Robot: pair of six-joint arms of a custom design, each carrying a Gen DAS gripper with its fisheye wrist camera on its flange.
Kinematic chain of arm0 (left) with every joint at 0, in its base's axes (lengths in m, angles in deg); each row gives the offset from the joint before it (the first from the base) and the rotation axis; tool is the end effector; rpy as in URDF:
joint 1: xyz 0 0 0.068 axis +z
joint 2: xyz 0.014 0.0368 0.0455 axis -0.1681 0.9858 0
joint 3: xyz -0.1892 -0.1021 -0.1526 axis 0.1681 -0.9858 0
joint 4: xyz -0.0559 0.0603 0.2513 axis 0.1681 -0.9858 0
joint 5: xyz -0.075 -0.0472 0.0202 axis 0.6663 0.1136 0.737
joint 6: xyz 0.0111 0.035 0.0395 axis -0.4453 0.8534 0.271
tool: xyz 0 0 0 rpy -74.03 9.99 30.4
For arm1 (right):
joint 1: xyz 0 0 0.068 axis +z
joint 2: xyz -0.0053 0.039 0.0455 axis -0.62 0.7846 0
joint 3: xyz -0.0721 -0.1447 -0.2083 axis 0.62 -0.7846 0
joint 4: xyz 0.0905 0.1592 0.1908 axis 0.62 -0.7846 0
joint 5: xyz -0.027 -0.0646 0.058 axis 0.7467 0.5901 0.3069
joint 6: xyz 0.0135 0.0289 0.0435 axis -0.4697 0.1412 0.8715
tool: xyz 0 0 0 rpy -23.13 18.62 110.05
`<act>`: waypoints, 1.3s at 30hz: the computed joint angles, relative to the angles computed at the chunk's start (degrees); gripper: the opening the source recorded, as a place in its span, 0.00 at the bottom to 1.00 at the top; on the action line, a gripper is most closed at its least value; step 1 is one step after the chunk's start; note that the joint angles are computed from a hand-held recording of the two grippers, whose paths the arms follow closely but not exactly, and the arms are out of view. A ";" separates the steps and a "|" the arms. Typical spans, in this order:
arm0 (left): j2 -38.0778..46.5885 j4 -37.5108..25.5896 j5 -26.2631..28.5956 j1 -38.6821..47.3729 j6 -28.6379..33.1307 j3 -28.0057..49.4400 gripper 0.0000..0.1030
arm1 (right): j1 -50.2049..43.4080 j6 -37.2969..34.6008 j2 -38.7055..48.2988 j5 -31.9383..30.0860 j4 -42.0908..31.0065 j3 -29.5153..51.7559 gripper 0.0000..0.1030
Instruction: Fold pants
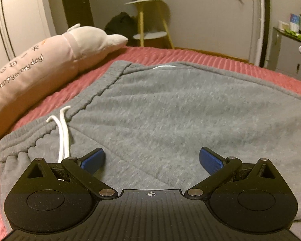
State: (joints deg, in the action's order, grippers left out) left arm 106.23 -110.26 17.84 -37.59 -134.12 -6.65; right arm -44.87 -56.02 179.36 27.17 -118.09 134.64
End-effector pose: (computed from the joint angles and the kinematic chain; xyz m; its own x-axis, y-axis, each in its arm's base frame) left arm 0.1775 -0.0638 0.1981 -0.4959 -0.4569 -0.7385 -0.7734 0.6191 0.1362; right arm 0.4783 -0.0572 0.2499 -0.6879 0.4770 -0.5471 0.4584 0.8699 0.1821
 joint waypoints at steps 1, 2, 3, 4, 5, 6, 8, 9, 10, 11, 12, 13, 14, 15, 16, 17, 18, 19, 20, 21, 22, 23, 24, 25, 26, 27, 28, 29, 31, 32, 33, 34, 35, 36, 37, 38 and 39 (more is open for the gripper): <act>0.42 0.55 -0.17 0.19 -0.50 -0.20 1.00 | -0.07 2.76 3.27 1.48 -1.57 4.26 0.69; 0.70 1.07 -0.58 0.29 -1.20 -0.41 1.00 | -0.16 4.75 5.39 2.51 -2.28 6.89 0.69; 1.04 1.58 -1.15 0.37 -1.60 -0.61 1.00 | -0.08 5.85 7.48 3.46 -2.89 9.19 0.69; 1.79 1.91 -1.87 0.22 -1.92 -0.68 1.00 | -0.15 5.73 10.22 3.95 -4.41 12.53 0.69; 2.75 1.81 -2.38 -0.02 -2.27 -0.44 1.00 | 0.14 5.44 11.59 4.56 -4.95 13.85 0.69; 3.82 1.43 -2.96 -0.51 -3.03 -0.11 1.00 | 0.52 4.67 11.87 5.83 -3.53 13.21 0.69; 4.58 1.32 -3.69 -0.96 -3.65 -0.02 1.00 | 1.14 2.77 9.59 8.54 -1.12 9.05 0.55; 4.25 1.59 -3.55 -0.88 -3.67 -0.24 1.00 | 1.78 0.73 9.52 10.73 -0.73 8.29 0.46; 3.45 2.23 -3.19 -0.59 -3.29 -0.71 1.00 | 2.38 -1.09 9.09 12.58 0.21 7.35 0.26; 2.25 3.13 -2.63 -0.16 -2.79 -1.46 1.00 | 2.73 -2.96 7.46 13.53 1.72 4.77 0.11; 0.67 4.25 -1.78 0.47 -2.21 -2.38 1.00 | 2.39 -4.27 5.81 12.55 3.31 2.30 0.09; -0.98 5.38 -0.76 1.21 -1.65 -3.29 1.00 | 1.96 -5.24 3.74 11.32 4.73 -0.38 0.07; -2.54 6.41 0.19 1.92 -1.06 -4.15 1.00 | 1.47 -5.81 1.20 10.15 6.20 -3.42 0.06; -3.87 7.18 0.90 2.46 -0.22 -4.85 1.00 | 0.85 -6.15 -1.02 8.78 7.20 -5.58 0.06; -4.67 7.50 1.47 2.91 0.82 -5.09 1.00 | 0.12 -6.31 -5.01 7.22 9.76 -9.97 0.06; -5.37 7.52 2.17 3.37 2.09 -5.05 1.00 | -0.71 -6.14 -8.91 5.59 11.90 -14.05 0.06; -6.14 7.20 2.83 3.74 2.90 -4.91 1.00 | -1.77 -5.92 -13.28 3.38 13.57 -18.02 0.06; -7.00 6.79 3.35 3.95 2.91 -4.84 1.00 | -3.35 -5.60 -19.72 -0.17 16.71 -24.25 0.06; -8.47 6.56 3.78 4.09 2.64 -5.09 1.00 | -4.95 -5.54 -25.49 -3.33 19.23 -29.65 0.06; -9.78 6.44 3.90 3.93 2.18 -5.41 1.00 | -6.72 -5.99 -31.69 -6.14 20.68 -34.82 0.06; -11.40 6.65 4.15 3.83 2.06 -5.89 1.00 | -9.10 -6.07 -37.98 -9.31 21.68 -39.91 0.06; -13.24 6.75 4.69 3.81 2.00 -6.22 1.00 | -11.92 -6.21 -44.78 -12.79 22.20 -45.19 0.05; -14.56 6.81 4.89 3.44 1.78 -6.44 1.00 | -14.59 -7.05 -50.74 -15.31 21.92 -49.46 0.05; -16.26 7.14 5.23 2.94 1.84 -6.78 1.00 | -17.94 -8.11 -57.25 -17.97 21.09 -54.11 0.05; -18.33 7.92 6.05 2.67 2.46 -7.31 1.00 | -22.07 -9.15 -62.97 -21.49 19.72 -58.42 0.05; -20.64 9.20 6.98 2.41 3.16 -8.05 1.00 | -27.07 -10.31 -68.42 -25.49 17.11 -62.50 0.05; -22.27 9.83 7.13 1.74 3.25 -8.47 1.00 | -31.84 -11.92 -72.13 -29.13 14.49 -65.63 0.05; -23.93 10.33 6.98 0.86 3.38 -8.79 1.00 | -36.96 -13.83 -74.61 -32.87 11.60 -68.14 0.05; -27.31 12.19 8.09 0.43 4.88 -9.61 1.00 | -45.40 -18.34 -74.83 -36.06 8.28 -73.01 0.05; -29.41 13.55 9.29 0.72 5.82 -10.34 1.00 | -48.20 -20.56 -73.52 -36.10 7.46 -74.62 0.05; -31.41 14.86 10.59 1.18 6.52 -11.05 1.00 | -51.15 -22.37 -71.98 -36.84 7.31 -76.14 0.08; -33.13 16.27 12.64 2.23 7.64 -11.72 1.00 | -53.55 -22.55 -70.06 -38.02 7.30 -76.74 0.09; -34.32 17.60 15.15 3.65 8.84 -12.25 1.00 | -56.05 -22.20 -67.92 -40.35 7.08 -76.86 0.12; -35.61 19.41 18.95 6.03 10.47 -12.89 1.00 | -58.82 -21.94 -65.74 -44.12 6.93 -76.70 0.18; -36.38 20.85 22.33 8.40 11.79 -13.27 1.00 | -61.46 -21.76 -63.25 -48.77 6.94 -76.25 0.32; -36.58 22.09 26.07 11.28 13.25 -13.32 1.00 | -62.05 -20.67 -61.61 -51.29 7.63 -76.03 0.41; -36.23 22.89 29.45 14.22 14.58 -12.89 0.99 | -61.67 -18.88 -60.45 -52.46 8.70 -75.73 0.41</act>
